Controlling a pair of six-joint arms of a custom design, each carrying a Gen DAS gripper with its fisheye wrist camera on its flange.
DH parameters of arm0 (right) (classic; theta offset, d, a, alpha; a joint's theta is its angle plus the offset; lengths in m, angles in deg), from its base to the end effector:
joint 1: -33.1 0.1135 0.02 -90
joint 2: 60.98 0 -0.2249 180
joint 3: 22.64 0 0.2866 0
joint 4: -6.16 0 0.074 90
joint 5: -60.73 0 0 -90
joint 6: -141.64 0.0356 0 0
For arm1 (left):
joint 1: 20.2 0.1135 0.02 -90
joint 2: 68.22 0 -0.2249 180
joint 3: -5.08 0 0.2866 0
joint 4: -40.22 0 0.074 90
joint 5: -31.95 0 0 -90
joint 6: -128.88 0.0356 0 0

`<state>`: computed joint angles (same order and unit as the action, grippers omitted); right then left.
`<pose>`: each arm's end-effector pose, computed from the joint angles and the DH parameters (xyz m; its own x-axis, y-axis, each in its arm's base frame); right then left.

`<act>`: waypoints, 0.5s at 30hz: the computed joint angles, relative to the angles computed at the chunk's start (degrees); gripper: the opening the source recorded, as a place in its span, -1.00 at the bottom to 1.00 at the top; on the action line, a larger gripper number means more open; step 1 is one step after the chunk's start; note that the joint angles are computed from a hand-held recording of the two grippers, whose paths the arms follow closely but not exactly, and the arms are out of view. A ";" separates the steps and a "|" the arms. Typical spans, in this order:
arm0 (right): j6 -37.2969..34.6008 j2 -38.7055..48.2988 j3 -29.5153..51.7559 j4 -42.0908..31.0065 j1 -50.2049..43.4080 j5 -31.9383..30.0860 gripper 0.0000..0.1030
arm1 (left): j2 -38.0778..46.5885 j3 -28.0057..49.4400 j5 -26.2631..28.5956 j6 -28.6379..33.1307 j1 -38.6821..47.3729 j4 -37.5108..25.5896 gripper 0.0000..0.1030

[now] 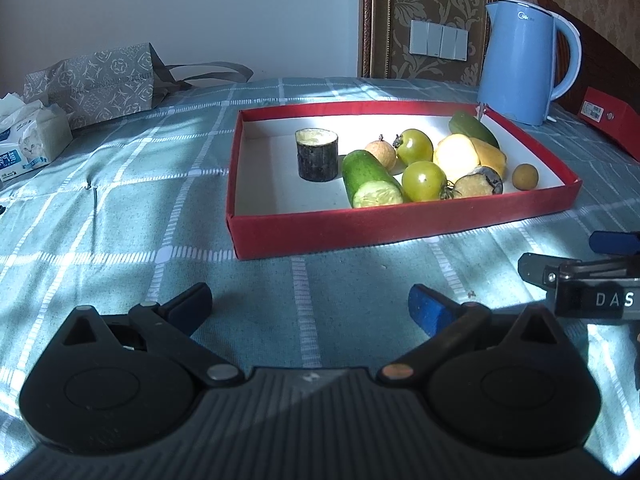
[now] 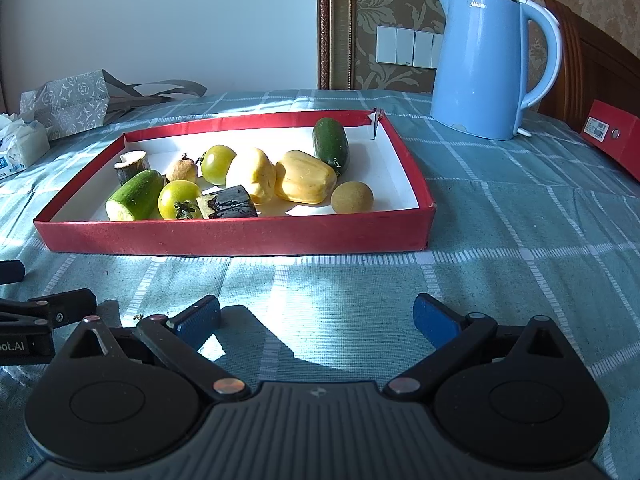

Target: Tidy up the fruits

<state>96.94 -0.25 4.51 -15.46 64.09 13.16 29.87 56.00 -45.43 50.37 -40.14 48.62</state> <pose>0.1890 0.0855 0.0688 -0.5306 0.2933 -0.7952 0.4652 0.8850 0.0160 0.3088 -0.1203 0.0579 -0.4787 0.3804 -0.7913 0.6003 0.7995 0.0212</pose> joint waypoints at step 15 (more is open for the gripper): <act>-0.07 -0.16 -0.08 -0.01 -0.07 -0.05 1.00 | 0.44 0.49 -0.24 -1.30 0.16 0.14 1.00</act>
<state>96.87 -0.41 4.42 -15.47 64.03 13.11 30.30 56.49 -45.67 49.07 -39.98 48.75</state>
